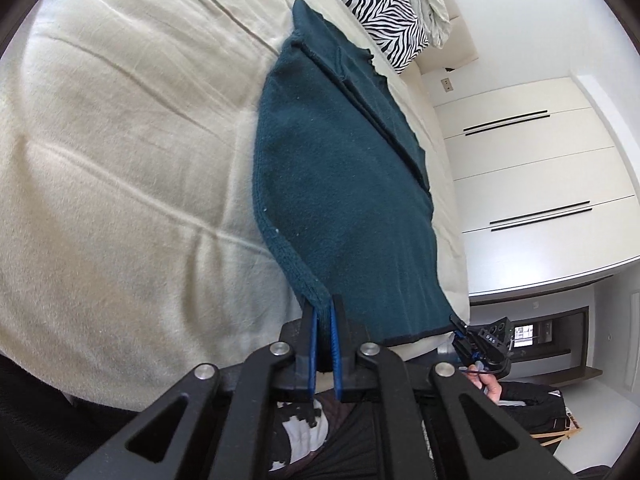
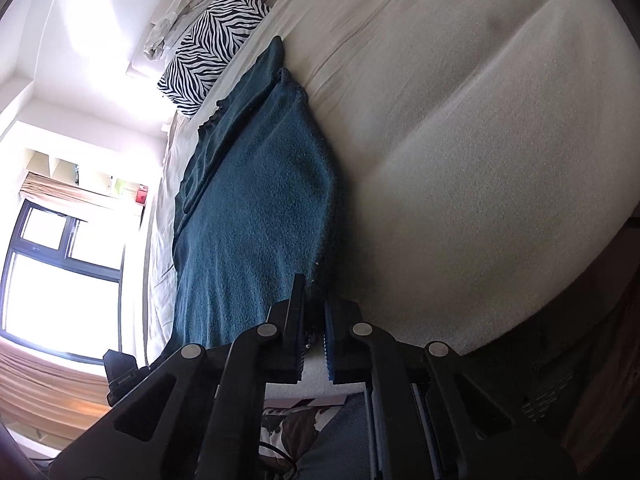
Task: Fold small clothes
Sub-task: 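Grasp the hem with both tools and lift it toward the collar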
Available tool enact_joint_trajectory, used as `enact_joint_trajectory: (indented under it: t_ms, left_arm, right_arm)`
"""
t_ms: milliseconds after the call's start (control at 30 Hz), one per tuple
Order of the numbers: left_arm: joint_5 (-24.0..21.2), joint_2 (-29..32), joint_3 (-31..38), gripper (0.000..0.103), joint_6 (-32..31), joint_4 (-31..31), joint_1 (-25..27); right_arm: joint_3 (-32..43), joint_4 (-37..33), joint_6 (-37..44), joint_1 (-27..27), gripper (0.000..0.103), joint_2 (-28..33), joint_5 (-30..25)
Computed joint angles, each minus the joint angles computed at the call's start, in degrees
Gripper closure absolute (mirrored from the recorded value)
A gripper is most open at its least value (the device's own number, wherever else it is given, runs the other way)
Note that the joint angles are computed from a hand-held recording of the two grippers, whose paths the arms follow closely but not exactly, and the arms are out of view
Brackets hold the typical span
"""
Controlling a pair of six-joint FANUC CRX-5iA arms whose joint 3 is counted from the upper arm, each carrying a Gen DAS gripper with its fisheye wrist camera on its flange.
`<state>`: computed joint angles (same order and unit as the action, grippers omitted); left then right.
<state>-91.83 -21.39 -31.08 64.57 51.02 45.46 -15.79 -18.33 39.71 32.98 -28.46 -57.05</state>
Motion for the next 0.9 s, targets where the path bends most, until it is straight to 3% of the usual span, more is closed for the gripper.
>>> enact_joint_trajectory:
  t_ms: [333,633,900]
  left_arm:
    - [6.67,4.82,2.65,0.095,1.08,11.82,-4.19]
    - [13.71,11.05,7.09,0.095,2.46,17.78,-8.38]
    - [19.48,18.57,14.06,0.095,3.09,18.71,-11.63]
  right_arm:
    - [8.06,1.66,2.47,-0.95,0.096,6.46,5.68]
    - [19.28,3.64,5.16,-3.49,0.097,17.30,7.97]
    - [31.85,6.24,6.43,-5.58,0.097,29.55,8.42]
